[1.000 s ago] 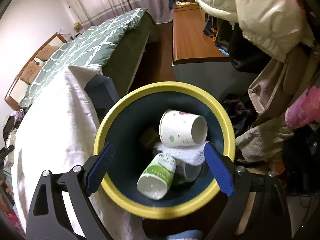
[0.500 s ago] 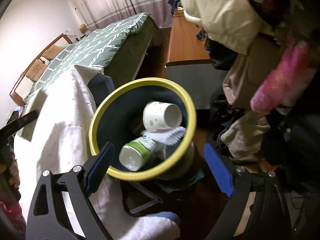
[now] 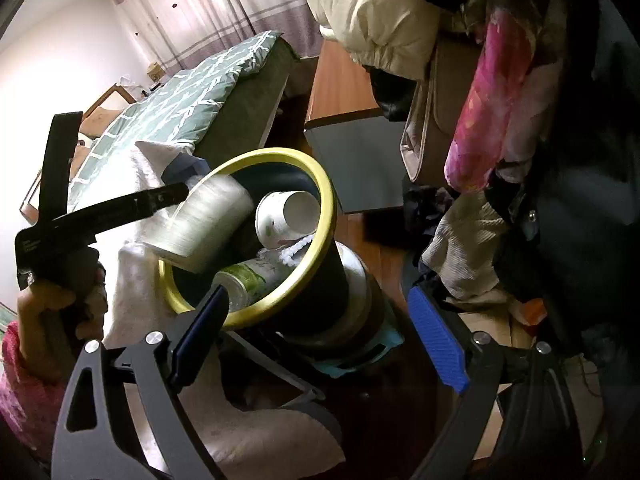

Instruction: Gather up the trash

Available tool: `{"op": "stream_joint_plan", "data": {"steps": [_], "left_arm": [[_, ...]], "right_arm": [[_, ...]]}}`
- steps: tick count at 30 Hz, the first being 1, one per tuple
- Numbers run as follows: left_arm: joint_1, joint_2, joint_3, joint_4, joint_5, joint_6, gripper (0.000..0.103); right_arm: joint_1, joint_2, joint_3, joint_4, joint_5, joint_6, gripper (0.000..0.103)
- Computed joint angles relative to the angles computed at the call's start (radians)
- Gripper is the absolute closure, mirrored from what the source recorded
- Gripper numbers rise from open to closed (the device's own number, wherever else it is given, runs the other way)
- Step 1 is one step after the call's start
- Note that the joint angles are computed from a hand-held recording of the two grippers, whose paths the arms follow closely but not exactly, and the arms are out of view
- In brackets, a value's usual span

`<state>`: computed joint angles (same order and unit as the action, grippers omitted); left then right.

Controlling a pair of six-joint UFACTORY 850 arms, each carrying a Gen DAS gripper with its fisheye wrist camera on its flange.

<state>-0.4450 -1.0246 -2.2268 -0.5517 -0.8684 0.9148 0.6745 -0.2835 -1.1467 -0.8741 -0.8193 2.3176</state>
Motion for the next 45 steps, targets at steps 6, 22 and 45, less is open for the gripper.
{"op": "stream_joint_plan", "data": {"steps": [6, 22, 45], "left_arm": [[0.125, 0.171, 0.203, -0.228, 0.062, 0.221, 0.006], [0.606, 0.543, 0.656, -0.754, 0.14, 0.671, 0.005], [0.789, 0.711, 0.918, -0.951, 0.118, 0.953, 0.005]], "right_arm": [[0.01, -0.036, -0.06, -0.015, 0.0, -0.063, 0.017], [0.153, -0.312, -0.547, -0.086, -0.289, -0.44, 0.016], [0.272, -0.354, -0.654, -0.174, -0.496, -0.4, 0.012]]}}
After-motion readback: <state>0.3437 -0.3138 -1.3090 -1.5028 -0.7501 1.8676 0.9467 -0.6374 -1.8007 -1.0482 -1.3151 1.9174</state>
